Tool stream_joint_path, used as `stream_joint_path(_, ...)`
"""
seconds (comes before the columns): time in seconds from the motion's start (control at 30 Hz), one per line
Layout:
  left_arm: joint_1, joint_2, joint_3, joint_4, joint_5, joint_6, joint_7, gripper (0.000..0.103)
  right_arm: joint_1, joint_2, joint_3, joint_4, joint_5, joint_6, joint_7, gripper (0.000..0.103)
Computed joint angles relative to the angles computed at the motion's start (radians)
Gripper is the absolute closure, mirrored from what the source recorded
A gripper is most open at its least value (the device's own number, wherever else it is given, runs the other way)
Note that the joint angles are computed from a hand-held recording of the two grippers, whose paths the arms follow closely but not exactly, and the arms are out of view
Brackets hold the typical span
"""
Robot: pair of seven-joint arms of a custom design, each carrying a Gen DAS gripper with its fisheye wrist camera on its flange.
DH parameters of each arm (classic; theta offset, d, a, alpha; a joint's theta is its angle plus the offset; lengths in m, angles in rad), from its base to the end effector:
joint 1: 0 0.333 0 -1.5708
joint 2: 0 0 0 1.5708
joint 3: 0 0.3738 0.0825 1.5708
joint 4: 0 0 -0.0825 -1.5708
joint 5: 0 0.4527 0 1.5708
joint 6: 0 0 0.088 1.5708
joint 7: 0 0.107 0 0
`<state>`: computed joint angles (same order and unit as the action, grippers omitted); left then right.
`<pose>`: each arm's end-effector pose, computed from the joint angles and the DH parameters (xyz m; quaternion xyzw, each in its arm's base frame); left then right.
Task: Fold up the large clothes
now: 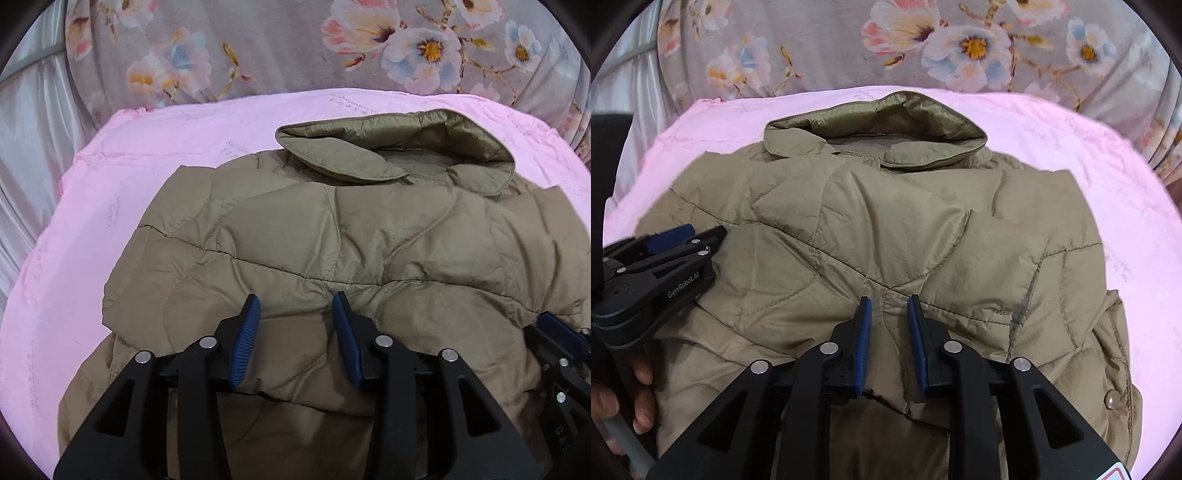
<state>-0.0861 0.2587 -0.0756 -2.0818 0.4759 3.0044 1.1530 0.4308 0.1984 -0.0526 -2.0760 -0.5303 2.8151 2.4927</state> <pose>0.6737 -0.1408 0.3827 -0.6024 0.7251 -0.2339 0.2380 0.6216 0.2752 0.4016 -0.6468 0.7019 -0.1853 0.2340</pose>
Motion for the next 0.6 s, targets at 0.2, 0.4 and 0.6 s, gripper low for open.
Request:
stream_joint_path(0.2, 0.284, 0.014, -0.316, 0.112, -0.545, -0.094, 0.427, 0.036, -0.274, -0.014, 0.248, -0.014, 0.784, 0.170, -0.541, 0.053)
stream_joint_path(0.4, 0.268, 0.184, -0.308, 0.394, -0.730, -0.332, 0.483, 0.032, -0.323, 0.086, 0.268, 0.136, 1.039, 0.160, -0.697, 0.051)
stream_joint_path(0.6, 0.211, 0.327, -0.252, 0.570, -0.820, -0.498, 0.424, 0.036, -0.316, 0.197, 0.243, 0.246, 1.211, 0.109, -0.726, 0.051)
